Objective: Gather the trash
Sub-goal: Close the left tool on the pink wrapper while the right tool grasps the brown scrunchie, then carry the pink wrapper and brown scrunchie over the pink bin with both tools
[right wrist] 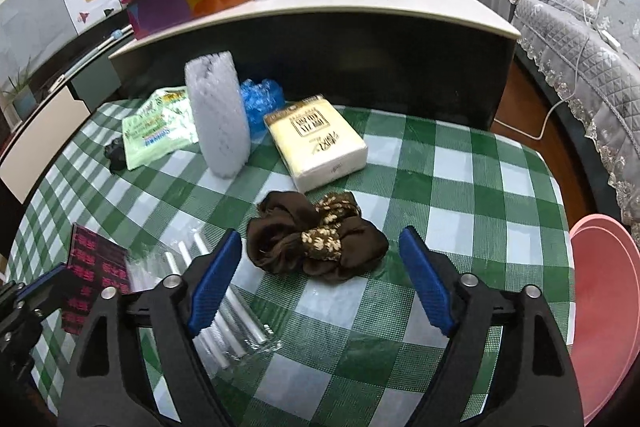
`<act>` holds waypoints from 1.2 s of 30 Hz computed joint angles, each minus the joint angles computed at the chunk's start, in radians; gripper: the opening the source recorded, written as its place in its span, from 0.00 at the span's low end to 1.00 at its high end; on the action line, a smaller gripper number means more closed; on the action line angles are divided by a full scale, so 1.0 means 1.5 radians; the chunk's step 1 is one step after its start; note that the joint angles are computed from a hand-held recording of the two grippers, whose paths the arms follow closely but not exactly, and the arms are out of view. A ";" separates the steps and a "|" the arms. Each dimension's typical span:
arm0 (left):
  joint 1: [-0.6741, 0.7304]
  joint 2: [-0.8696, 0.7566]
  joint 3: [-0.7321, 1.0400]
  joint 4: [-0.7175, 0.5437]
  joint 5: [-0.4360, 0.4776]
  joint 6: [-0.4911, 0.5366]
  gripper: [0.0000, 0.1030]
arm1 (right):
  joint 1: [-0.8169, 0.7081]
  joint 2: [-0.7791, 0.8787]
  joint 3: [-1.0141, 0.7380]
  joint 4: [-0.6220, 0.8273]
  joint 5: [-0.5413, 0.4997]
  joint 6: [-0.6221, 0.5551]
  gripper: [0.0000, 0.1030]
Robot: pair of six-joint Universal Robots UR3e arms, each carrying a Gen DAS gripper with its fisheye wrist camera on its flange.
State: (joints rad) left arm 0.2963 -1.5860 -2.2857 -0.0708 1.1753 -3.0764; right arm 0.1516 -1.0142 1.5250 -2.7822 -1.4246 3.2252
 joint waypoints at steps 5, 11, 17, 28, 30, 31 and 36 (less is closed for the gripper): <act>-0.001 0.000 0.001 0.002 -0.001 -0.001 0.02 | -0.005 -0.014 0.019 -0.009 0.001 -0.003 0.43; -0.011 0.007 0.002 0.011 0.005 -0.003 0.02 | -0.015 -0.054 0.065 -0.033 0.002 -0.010 0.39; -0.022 0.021 0.002 0.021 0.014 -0.004 0.02 | -0.031 -0.119 0.135 -0.066 0.002 -0.021 0.38; -0.049 0.061 0.007 0.027 0.031 -0.011 0.02 | -0.074 -0.256 0.249 -0.091 0.020 -0.034 0.38; -0.060 0.061 0.010 0.028 0.036 -0.013 0.02 | -0.082 -0.280 0.269 -0.091 0.023 -0.038 0.38; -0.068 0.061 0.011 0.029 0.039 -0.014 0.02 | -0.088 -0.295 0.282 -0.091 0.025 -0.041 0.38; -0.098 0.063 0.019 0.029 0.050 -0.019 0.02 | -0.113 -0.355 0.331 -0.086 0.035 -0.054 0.38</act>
